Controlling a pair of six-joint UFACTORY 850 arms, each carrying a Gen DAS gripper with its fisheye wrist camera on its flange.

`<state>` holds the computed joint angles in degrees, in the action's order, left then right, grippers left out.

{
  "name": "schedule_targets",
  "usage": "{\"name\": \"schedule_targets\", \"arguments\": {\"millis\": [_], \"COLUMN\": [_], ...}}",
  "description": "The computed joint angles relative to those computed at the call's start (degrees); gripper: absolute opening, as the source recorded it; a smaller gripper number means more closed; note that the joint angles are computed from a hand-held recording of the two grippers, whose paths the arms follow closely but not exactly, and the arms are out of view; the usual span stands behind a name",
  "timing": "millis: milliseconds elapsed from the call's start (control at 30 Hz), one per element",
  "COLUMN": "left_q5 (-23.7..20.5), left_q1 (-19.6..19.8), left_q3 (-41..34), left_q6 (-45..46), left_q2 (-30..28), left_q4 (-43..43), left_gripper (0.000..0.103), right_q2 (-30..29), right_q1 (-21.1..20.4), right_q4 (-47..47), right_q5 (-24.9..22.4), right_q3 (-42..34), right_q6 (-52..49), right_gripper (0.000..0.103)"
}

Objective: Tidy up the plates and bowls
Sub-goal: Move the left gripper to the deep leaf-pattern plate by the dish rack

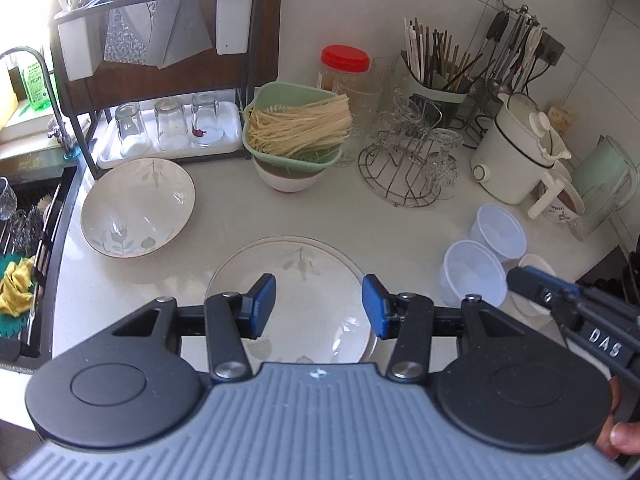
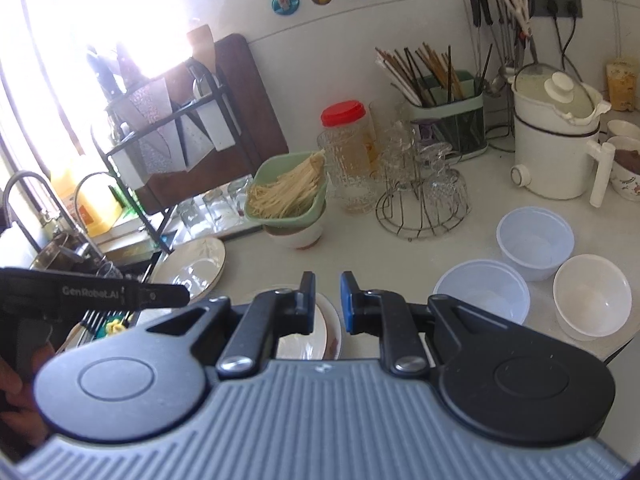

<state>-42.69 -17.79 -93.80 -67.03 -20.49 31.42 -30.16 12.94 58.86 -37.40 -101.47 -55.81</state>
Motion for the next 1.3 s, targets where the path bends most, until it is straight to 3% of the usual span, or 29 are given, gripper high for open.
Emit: {"name": "schedule_targets", "arguments": {"millis": [200, 733, 1033, 1300], "left_q5": [-0.33, -4.66, -2.73, 3.51], "left_q1": [-0.98, -1.86, 1.87, 7.95], "left_q3": [-0.05, 2.29, 6.94, 8.71], "left_q6": [-6.86, -13.41, -12.94, -6.82], "left_q2": [0.25, 1.75, 4.61, 6.09], "left_q4": [5.42, 7.45, 5.53, 1.31], "left_gripper": [0.054, 0.054, 0.054, 0.057], "right_q2": [-2.09, -6.46, -9.45, -12.54], "right_q1": [-0.89, 0.02, 2.88, 5.83], "right_q4": [-2.41, -6.11, -9.37, -11.35], "right_q5": [-4.06, -10.57, -11.30, -9.83], "right_q3": [-3.57, -10.36, -14.49, -19.73], "right_q6": [0.55, 0.63, 4.18, 7.67], "right_gripper": [0.017, 0.017, 0.017, 0.017]}}
